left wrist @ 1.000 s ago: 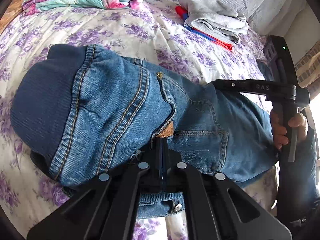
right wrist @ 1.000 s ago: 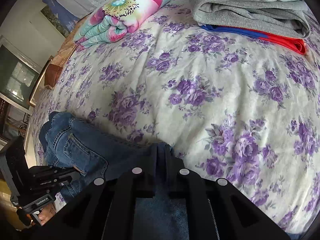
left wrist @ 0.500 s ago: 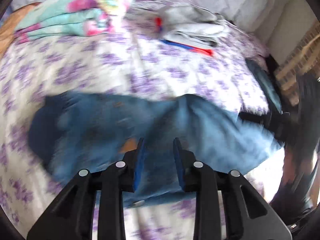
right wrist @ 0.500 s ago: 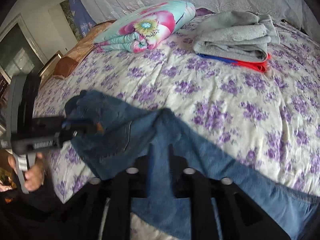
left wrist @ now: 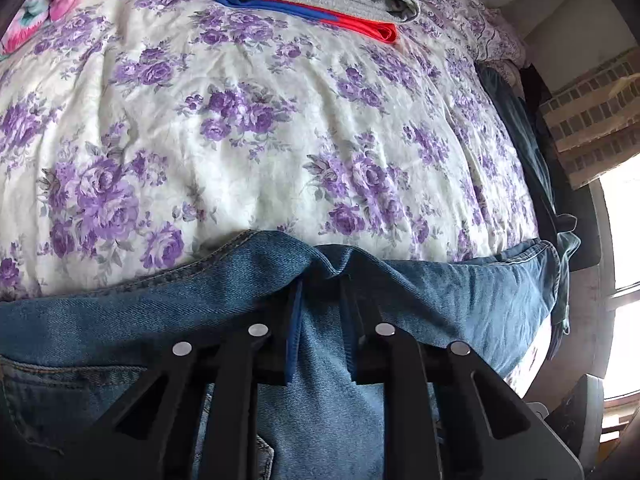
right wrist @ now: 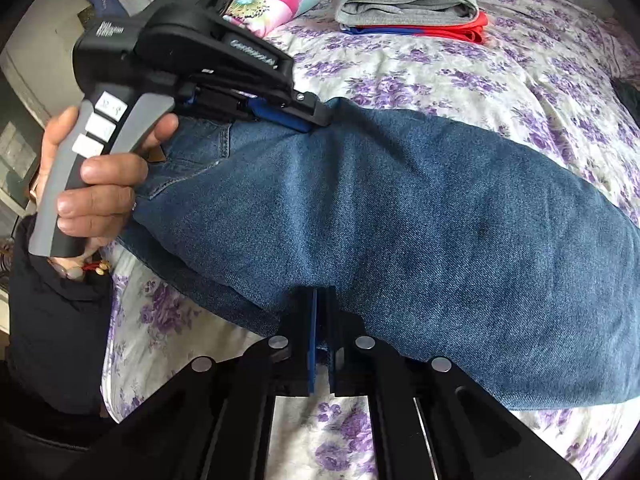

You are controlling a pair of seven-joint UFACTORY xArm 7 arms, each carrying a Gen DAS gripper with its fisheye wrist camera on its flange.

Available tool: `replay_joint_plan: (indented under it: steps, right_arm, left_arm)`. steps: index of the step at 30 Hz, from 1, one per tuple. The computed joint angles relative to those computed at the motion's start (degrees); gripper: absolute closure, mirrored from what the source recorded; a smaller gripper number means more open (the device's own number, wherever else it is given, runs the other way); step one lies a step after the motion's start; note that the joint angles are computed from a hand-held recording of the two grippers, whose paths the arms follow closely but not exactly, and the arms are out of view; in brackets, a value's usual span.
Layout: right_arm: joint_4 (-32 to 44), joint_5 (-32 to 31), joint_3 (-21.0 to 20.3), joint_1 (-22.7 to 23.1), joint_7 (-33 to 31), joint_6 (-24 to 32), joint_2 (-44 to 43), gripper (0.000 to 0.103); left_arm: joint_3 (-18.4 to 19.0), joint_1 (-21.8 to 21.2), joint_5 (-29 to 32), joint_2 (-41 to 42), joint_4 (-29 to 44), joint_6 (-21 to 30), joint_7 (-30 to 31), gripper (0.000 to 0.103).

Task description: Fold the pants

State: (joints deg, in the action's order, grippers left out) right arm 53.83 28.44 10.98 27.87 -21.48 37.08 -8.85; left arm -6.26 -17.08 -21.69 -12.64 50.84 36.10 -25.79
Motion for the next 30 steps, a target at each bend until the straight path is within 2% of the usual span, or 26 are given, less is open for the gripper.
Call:
replay_joint_plan:
  steps: [3, 5, 6, 8, 9, 10, 12, 14, 16, 18, 22, 25, 30]
  right_arm:
    - [-0.89, 2.41, -0.54, 0.08, -0.04, -0.37, -1.36, 0.097]
    - [-3.19, 6.55, -2.13, 0.13, -0.79, 0.22, -5.03, 0.093]
    - [-4.61, 8.78, -3.2, 0.13, -1.34, 0.21, -7.19, 0.087]
    - [-9.76, 12.37, -5.98, -1.04, -1.43, -1.54, -14.03, 0.038]
    - [-12.95, 12.34, -6.83, -2.78, 0.69, -3.97, -18.09, 0.033]
    - [-15.35, 11.24, -7.42, -4.65, 3.34, -5.65, -21.19, 0.033]
    - [-18.63, 7.63, -9.77, -9.91, 9.9, -6.12, -25.72, 0.033]
    - [-19.98, 6.46, -13.69, -12.96, 13.67, -6.13, -27.05, 0.033]
    - [-20.0, 6.42, -17.85, -14.69, 14.96, -5.75, -26.43, 0.033]
    - [-19.25, 8.4, -21.14, -13.86, 13.24, -5.94, -24.74, 0.033]
    - [-16.8, 14.51, -25.03, -12.49, 8.8, -4.55, -19.36, 0.033]
    - [-15.34, 18.54, -23.85, -12.76, 7.78, -4.09, -14.91, 0.033]
    - [-8.17, 30.5, -24.48, -11.81, -1.93, -3.55, -4.87, 0.031]
  left_arm:
    - [0.29, -0.55, -2.16, -1.76, -2.37, -2.41, 1.31, 0.089]
    - [-1.45, -0.08, 1.31, -3.39, -3.22, -2.85, -1.97, 0.09]
    - [-2.0, -0.06, 2.66, -4.54, -3.72, -2.49, -3.45, 0.089]
    - [-2.54, -2.29, 1.77, -8.89, -6.02, -2.7, -4.09, 0.088]
    - [-2.82, -3.17, 1.7, -10.49, -6.8, -2.66, -4.5, 0.086]
    - [-4.45, -3.49, 3.14, -13.12, -8.05, -2.44, -6.62, 0.085]
    - [-8.46, -2.9, 7.74, -16.28, -9.65, -1.96, -12.55, 0.07]
    - [-10.67, -4.18, 10.07, -17.82, -11.83, -1.58, -16.36, 0.068]
    - [-12.66, -3.9, 13.43, -17.41, -13.33, -0.82, -20.5, 0.07]
    - [-13.22, -4.24, 16.22, -18.21, -14.64, -2.02, -22.95, 0.071]
    - [-11.61, -5.66, 18.16, -17.47, -13.38, 0.17, -24.08, 0.071]
    - [-11.4, -6.08, 19.44, -17.09, -13.15, 0.28, -24.82, 0.071]
    - [-10.19, -6.91, 19.21, -16.27, -12.89, -0.32, -24.78, 0.071]
